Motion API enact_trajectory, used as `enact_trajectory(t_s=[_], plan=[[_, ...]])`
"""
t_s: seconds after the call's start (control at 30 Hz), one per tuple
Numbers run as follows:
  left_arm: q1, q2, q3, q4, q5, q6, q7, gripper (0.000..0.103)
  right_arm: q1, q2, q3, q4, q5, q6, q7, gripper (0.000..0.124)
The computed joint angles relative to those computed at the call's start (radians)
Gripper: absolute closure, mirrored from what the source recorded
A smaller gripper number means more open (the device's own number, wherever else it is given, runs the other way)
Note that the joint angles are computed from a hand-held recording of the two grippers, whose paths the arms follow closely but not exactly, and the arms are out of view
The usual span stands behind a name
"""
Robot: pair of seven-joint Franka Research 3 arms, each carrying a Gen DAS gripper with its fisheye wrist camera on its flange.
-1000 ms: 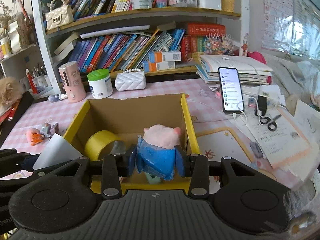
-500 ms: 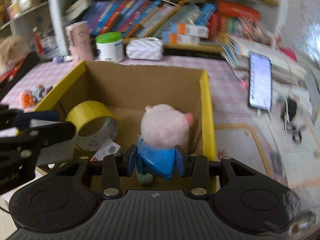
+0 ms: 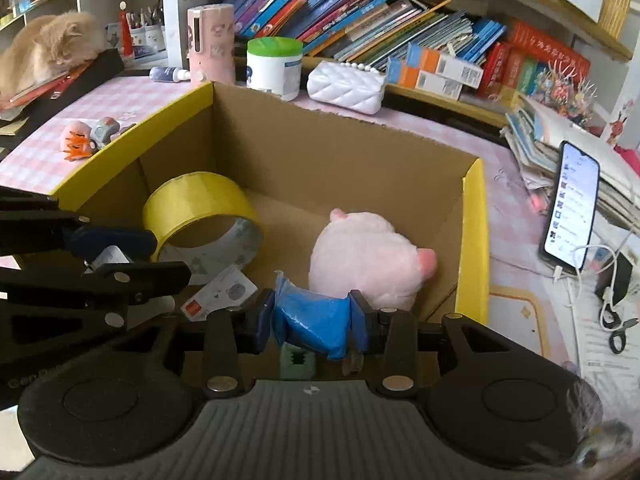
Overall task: Organize objects
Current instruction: 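Lower the charger and cloth into the box and open both grippers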
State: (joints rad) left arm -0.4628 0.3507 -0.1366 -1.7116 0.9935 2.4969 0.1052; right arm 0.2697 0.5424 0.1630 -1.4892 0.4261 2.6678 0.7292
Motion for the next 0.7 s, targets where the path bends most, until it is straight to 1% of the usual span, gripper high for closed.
enact_trajectory(t_s=[0.1, 0.23, 0.4, 0.47, 0.63, 0.7], plan=[[0.000, 0.002, 0.001, 0.003, -0.001, -0.001, 0.004, 0.078, 0.001, 0.019, -0.005, 0.039, -0.005, -0.058, 0.020, 0.087], [0.000, 0.004, 0.001, 0.005, -0.002, 0.000, 0.005, 0.078, 0.002, 0.026, -0.007, 0.056, -0.008, -0.083, 0.027, 0.087], [-0.001, 0.003, 0.002, 0.005, -0.004, -0.001, 0.006, 0.078, 0.002, 0.023, -0.008, 0.052, -0.006, -0.083, 0.027, 0.087], [-0.002, 0.001, 0.004, 0.002, 0.002, 0.002, -0.002, 0.078, 0.000, 0.017, -0.005, 0.038, 0.002, -0.067, 0.022, 0.087], [-0.005, -0.027, 0.003, -0.025, 0.038, 0.007, -0.038, 0.072, -0.005, -0.003, 0.001, 0.011, 0.032, -0.052, 0.039, 0.086], [-0.005, -0.043, 0.000, -0.045, 0.060, 0.016, -0.058, 0.067, -0.006, -0.020, 0.002, -0.015, 0.043, -0.032, 0.045, 0.086]])
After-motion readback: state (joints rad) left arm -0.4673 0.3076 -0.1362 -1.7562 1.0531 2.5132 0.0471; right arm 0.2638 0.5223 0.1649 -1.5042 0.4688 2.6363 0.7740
